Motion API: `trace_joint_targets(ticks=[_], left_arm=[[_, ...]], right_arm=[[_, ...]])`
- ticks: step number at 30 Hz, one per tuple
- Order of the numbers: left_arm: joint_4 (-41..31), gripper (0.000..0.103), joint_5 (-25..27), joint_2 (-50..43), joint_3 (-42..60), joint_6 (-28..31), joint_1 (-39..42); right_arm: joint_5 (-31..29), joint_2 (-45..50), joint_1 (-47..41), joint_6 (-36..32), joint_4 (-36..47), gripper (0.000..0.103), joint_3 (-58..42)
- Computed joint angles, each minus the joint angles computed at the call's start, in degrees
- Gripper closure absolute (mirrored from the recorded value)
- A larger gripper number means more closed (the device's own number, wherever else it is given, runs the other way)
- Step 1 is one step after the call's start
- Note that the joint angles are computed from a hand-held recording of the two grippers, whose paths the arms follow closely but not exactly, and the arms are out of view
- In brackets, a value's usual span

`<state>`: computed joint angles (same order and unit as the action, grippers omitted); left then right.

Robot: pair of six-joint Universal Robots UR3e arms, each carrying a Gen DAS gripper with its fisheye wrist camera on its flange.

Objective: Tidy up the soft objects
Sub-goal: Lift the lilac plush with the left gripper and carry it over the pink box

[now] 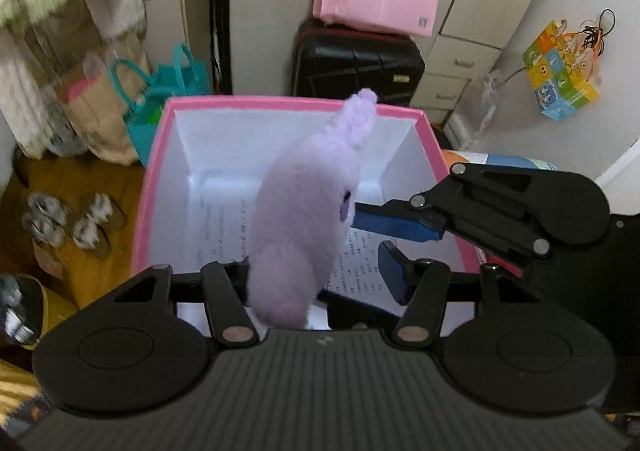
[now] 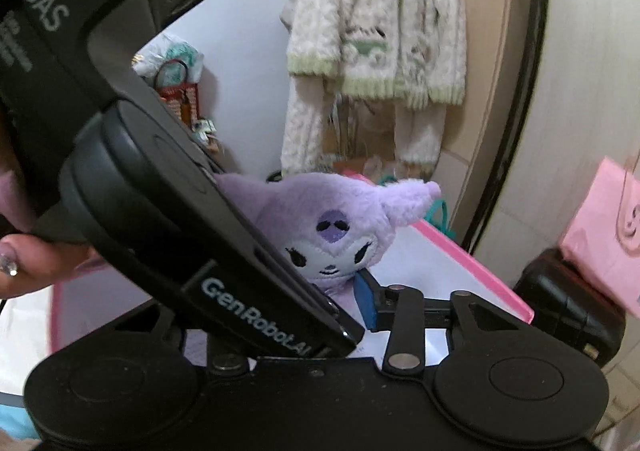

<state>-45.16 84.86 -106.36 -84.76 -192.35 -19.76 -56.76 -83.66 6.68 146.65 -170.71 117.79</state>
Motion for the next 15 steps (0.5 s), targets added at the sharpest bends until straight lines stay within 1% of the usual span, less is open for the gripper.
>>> trace_joint_targets(ticks=[2,4,8,9,10,12,14,15], left_arm=[[-0.55,0.048,-1.57,-1.91,1.45,-0.01,0.50],[-0.41,0.048,-2.41,-3.95,2.88,-0.68,0.68],[0.35,0.048,-7.21,-5.75,2.77,-2.50,2.43],[0.39,0.048,-7.37,-6.10,3.09,-2.54,2.42],[0.96,0.048,-6.68,-5.97,2.58,-2.64,2.05],[2.14,0.047,-2.94,-6.00,2.24,-2.67,0.70],[3.11,0.046,-0.61,-6.36,2.37,-3.01,0.24],[3.24,0.047,-0.32,-6.64,2.69,-3.07,0.40]], right_arm=[[-0.62,0.11,-0.63,-0.59,2.13,0.062,-0.34],[-2.90,1.44,-0.25,-1.28,4.60,0.066,-2.73],[-6.57,2.50,0.30,-3.93,12.24,0.068,-7.49],[-7.78,2.58,0.63,-5.08,14.56,0.068,-8.78],[-8.66,2.60,0.88,-6.36,16.71,0.068,-9.89],[-10.51,3.51,1.90,-8.62,19.45,0.069,-12.11],[-13.07,5.45,3.53,-9.66,19.21,0.072,-13.97],[-14.33,6.46,4.23,-9.82,19.13,0.074,-14.94]])
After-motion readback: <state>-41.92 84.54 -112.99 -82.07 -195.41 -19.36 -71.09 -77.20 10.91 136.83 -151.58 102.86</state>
